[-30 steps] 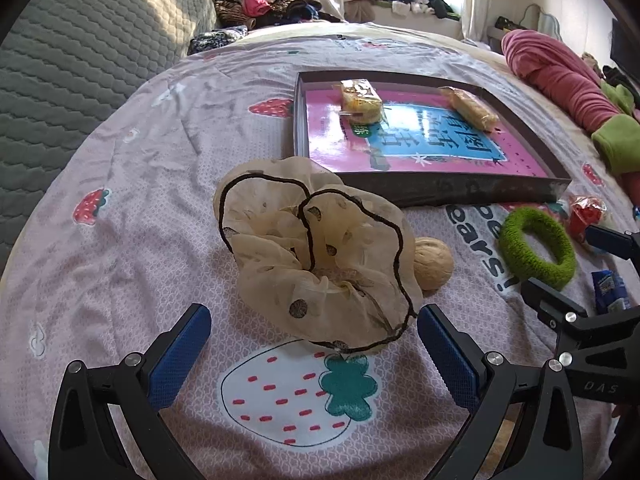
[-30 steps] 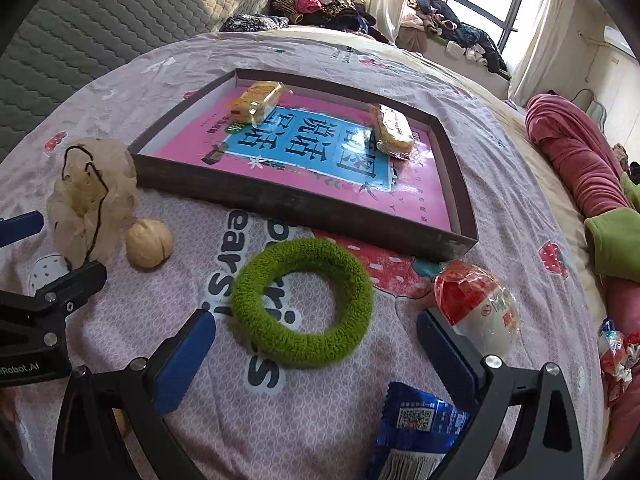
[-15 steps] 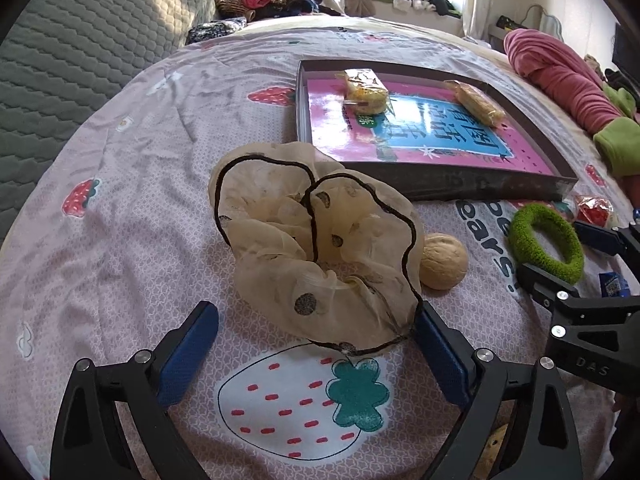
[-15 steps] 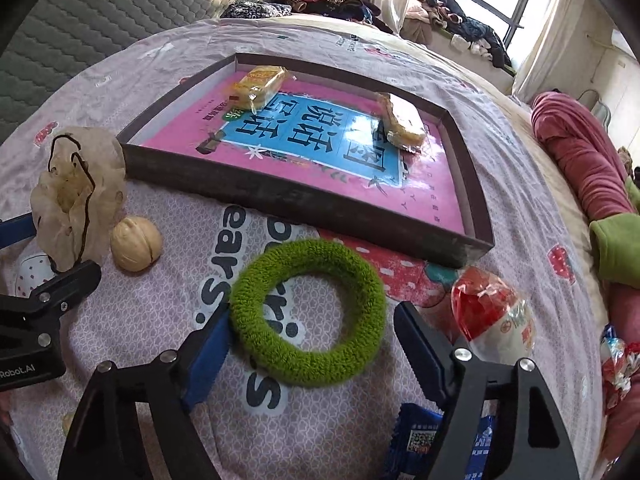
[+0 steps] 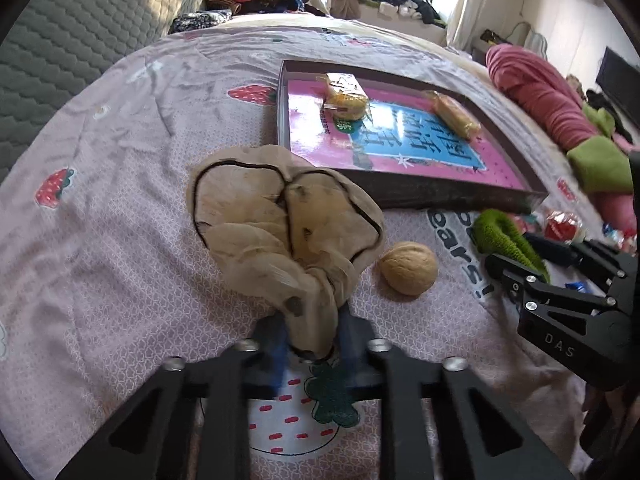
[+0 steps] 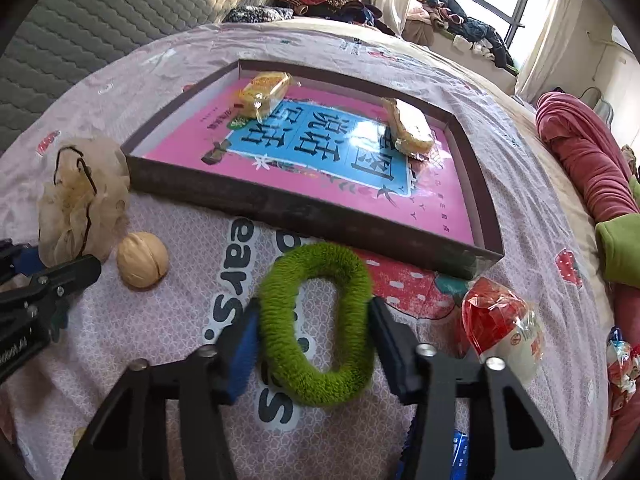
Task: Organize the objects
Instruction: 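Close left tool on the beige scrunchie while right tool grips the green fuzzy ring, then carry the scrunchie in left tool while right tool carries the green ring to the tray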
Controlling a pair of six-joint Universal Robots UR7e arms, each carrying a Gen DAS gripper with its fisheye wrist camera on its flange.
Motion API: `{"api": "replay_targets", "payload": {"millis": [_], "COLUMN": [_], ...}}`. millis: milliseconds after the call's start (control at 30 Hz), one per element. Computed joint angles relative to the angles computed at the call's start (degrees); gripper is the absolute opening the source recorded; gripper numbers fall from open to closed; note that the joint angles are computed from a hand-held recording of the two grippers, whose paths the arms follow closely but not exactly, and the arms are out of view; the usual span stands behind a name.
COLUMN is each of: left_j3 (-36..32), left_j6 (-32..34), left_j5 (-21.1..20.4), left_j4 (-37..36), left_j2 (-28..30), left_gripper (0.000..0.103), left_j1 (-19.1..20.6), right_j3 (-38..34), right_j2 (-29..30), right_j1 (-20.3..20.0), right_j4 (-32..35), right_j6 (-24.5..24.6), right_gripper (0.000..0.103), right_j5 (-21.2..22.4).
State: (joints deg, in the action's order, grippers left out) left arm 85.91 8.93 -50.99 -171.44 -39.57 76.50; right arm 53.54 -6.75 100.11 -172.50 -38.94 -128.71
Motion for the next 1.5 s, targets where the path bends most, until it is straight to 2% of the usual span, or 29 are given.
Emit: {"api": "replay_targets", "payload": {"millis": [167, 533, 600, 967, 1500], "left_j3": [0.21, 2.27, 2.66, 4.25, 7.19], "left_j6": [0.36, 1.9, 1.93, 3.17, 4.56], "left_j5": [-0.45, 0.82, 0.93, 1.37, 2.33], "left_j4": [0.04, -2.6, -3.02, -4.92, -7.02], "left_j2": [-0.17, -0.96, -1.24, -2.06, -3.53], "left_gripper": [0.009, 0.009, 0.009, 0.009, 0.009], "left_j1": [-0.21, -1.54, -1.78, -3.0, -5.3], "right_j3": [2.14, 9.24, 10.39, 15.14, 20.59], "right_j2": [-1.69, -5.85, -6.65, -9.62, -12.98], "right_j1": [-0.15, -0.64, -0.85, -0.63, 1.06], "right_j4": [-0.3, -2.02, -2.11, -4.6, -7.71], "right_j6": [0.98, 3.96, 4.51, 5.45, 4.88], "right_gripper": [0.034, 0.023, 0.019, 0.017, 0.017], "right_j5": [2.68, 6.9, 8.07, 10.33, 9.96]}}
